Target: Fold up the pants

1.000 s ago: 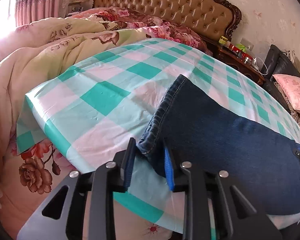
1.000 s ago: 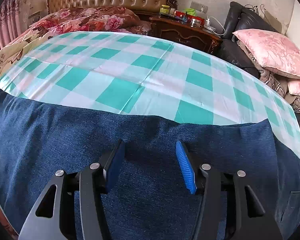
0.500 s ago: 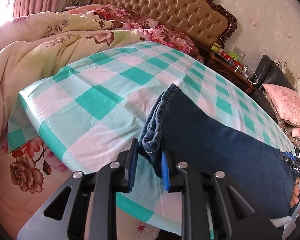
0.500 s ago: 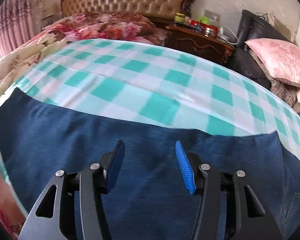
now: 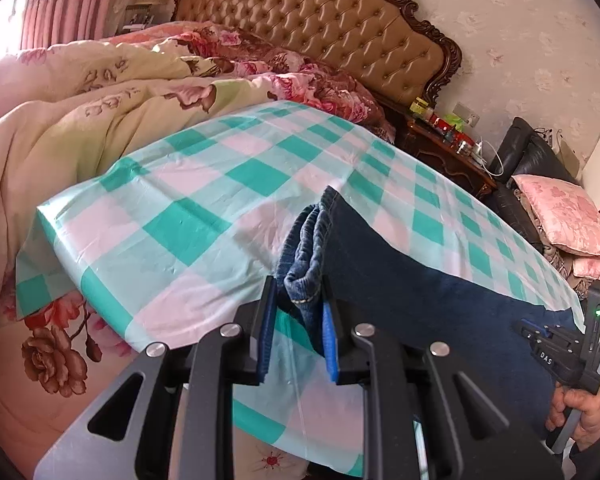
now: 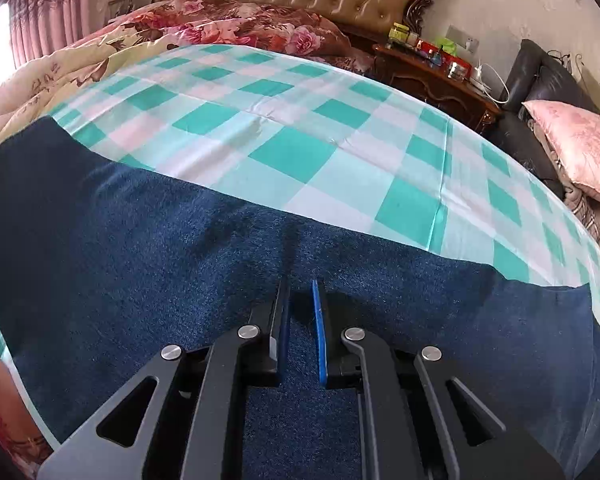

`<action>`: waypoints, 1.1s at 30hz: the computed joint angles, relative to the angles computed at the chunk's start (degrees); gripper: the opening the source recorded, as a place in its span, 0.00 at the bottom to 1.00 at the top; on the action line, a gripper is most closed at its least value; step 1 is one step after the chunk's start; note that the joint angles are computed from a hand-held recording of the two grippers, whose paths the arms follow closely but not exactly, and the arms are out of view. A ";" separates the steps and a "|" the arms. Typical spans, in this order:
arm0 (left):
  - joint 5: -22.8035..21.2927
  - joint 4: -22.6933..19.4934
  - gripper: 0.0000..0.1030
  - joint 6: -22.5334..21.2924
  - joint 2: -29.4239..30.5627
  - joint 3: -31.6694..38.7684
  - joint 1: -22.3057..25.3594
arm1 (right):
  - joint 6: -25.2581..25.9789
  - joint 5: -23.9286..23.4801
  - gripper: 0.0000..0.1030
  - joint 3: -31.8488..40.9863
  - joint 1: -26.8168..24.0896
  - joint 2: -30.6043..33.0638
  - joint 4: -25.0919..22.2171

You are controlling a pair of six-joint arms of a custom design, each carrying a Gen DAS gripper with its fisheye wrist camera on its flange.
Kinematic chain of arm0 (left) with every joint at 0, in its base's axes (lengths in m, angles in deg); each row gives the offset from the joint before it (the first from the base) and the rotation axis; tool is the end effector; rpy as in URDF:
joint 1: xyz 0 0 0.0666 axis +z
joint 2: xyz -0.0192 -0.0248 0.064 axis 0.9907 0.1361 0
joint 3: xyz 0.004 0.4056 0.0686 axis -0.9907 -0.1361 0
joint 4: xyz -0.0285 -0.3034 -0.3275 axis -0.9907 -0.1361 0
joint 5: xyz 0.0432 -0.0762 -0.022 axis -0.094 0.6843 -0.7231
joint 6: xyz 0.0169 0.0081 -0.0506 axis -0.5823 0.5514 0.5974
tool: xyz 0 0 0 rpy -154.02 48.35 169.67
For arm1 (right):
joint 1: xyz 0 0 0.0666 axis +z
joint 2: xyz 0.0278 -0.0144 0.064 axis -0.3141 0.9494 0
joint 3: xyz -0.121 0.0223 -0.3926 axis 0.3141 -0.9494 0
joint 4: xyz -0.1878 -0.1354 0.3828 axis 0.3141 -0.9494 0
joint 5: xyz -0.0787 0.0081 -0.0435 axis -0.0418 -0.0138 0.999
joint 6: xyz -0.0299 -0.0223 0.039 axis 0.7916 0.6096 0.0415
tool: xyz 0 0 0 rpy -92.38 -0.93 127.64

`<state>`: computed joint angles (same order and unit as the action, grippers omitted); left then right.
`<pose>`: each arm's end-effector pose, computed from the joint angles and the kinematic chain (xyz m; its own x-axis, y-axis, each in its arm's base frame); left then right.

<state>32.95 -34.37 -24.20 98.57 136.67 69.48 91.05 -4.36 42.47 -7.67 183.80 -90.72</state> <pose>0.6522 -0.1491 0.3720 -0.6769 -0.2425 -0.6950 -0.0051 0.9457 -0.3250 0.6282 0.1082 0.2716 -0.7461 -0.1884 -0.6387 -0.0509 0.9725 -0.2274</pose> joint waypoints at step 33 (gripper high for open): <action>-44.83 15.94 0.24 -55.38 10.29 3.17 -38.23 | -25.99 -46.47 0.62 -11.86 -24.54 -14.01 -8.06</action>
<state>-11.89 -18.43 -79.58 108.86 139.84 31.25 65.06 -50.83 30.62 -32.22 169.79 -98.78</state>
